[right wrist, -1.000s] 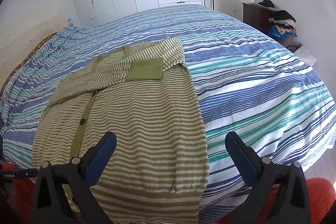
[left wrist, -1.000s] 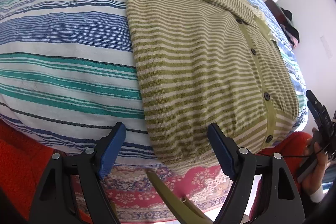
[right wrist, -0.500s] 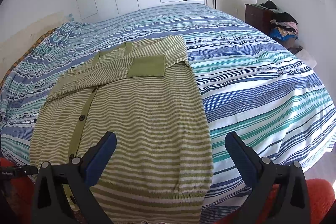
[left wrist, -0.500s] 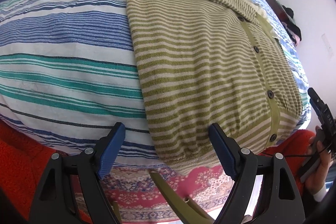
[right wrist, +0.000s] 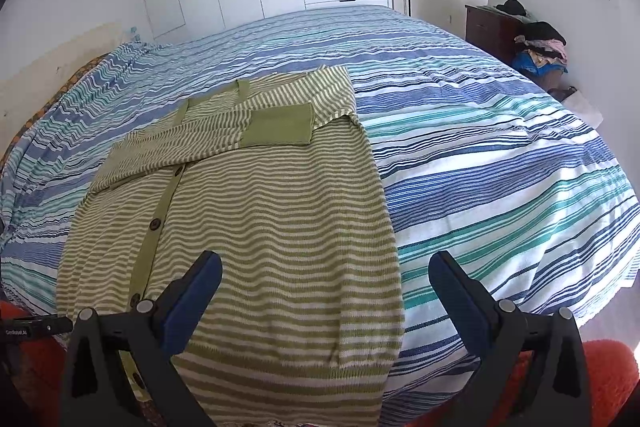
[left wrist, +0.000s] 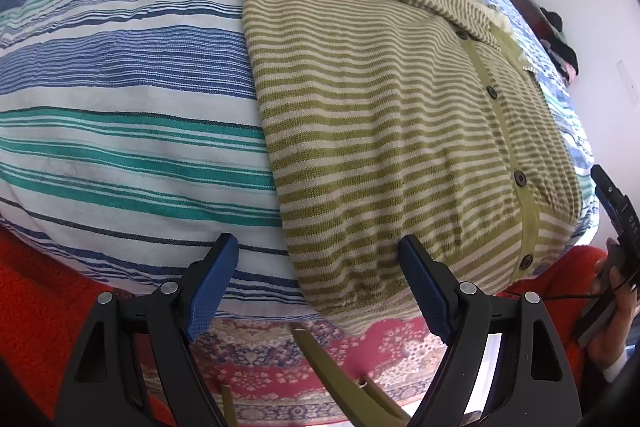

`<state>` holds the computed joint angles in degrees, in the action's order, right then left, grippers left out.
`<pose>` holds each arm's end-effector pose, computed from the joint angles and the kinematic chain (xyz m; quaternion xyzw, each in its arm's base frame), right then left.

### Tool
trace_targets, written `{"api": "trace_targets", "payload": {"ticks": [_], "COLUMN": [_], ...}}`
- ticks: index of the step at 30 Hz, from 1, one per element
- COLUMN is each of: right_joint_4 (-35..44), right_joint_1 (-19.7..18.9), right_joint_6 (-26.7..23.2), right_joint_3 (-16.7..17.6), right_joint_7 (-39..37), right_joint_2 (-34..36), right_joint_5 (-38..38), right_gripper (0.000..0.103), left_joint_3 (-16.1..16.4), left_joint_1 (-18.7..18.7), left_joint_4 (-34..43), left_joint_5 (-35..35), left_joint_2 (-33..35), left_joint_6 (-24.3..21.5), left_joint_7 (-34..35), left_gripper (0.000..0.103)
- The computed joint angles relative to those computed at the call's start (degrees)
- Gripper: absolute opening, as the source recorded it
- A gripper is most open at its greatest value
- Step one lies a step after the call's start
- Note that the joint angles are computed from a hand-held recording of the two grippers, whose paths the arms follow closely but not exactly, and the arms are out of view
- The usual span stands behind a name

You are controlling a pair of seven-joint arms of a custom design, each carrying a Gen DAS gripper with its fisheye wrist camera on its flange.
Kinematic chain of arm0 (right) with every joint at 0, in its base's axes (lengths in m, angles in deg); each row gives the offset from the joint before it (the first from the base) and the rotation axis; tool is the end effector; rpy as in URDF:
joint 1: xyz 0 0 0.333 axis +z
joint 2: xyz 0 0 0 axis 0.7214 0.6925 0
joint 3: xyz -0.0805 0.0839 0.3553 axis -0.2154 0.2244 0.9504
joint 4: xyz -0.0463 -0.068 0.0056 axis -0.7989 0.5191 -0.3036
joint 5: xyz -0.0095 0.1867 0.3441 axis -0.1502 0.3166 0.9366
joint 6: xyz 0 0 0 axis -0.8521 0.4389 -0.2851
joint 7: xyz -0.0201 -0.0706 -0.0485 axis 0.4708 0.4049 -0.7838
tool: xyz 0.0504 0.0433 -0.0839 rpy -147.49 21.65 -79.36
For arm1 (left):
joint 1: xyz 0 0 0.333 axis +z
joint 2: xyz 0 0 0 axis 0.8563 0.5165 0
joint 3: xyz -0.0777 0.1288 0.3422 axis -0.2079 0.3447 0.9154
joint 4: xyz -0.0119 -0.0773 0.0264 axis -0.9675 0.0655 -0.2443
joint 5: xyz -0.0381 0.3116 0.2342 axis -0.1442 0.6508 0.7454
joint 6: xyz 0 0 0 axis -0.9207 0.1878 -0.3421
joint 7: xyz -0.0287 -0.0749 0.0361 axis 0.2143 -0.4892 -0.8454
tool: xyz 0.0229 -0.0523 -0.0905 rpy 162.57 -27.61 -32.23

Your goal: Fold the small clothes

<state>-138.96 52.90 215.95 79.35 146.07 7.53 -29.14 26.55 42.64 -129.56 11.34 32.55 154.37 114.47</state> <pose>0.5066 0.1040 0.5696 -0.6463 0.6466 -0.2758 0.2970 0.5730 -0.2856 0.5253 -0.7860 0.5789 -0.2143 0.0327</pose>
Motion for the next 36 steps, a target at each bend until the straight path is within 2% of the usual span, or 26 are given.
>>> {"api": "trace_targets", "payload": {"ticks": [36], "right_joint_4": [0.05], "right_joint_1": [-0.07], "right_joint_6": [-0.13], "right_joint_3": [0.14], "right_joint_7": [0.42], "right_joint_2": [0.18], "right_joint_5": [-0.52], "right_gripper": [0.102], "left_joint_3": [0.18], "left_joint_1": [-0.57], "left_joint_4": [1.03], "left_joint_5": [0.86], "left_joint_2": [0.95], "left_joint_6": [-0.24], "left_joint_7": [-0.73], "left_gripper": [0.086]}}
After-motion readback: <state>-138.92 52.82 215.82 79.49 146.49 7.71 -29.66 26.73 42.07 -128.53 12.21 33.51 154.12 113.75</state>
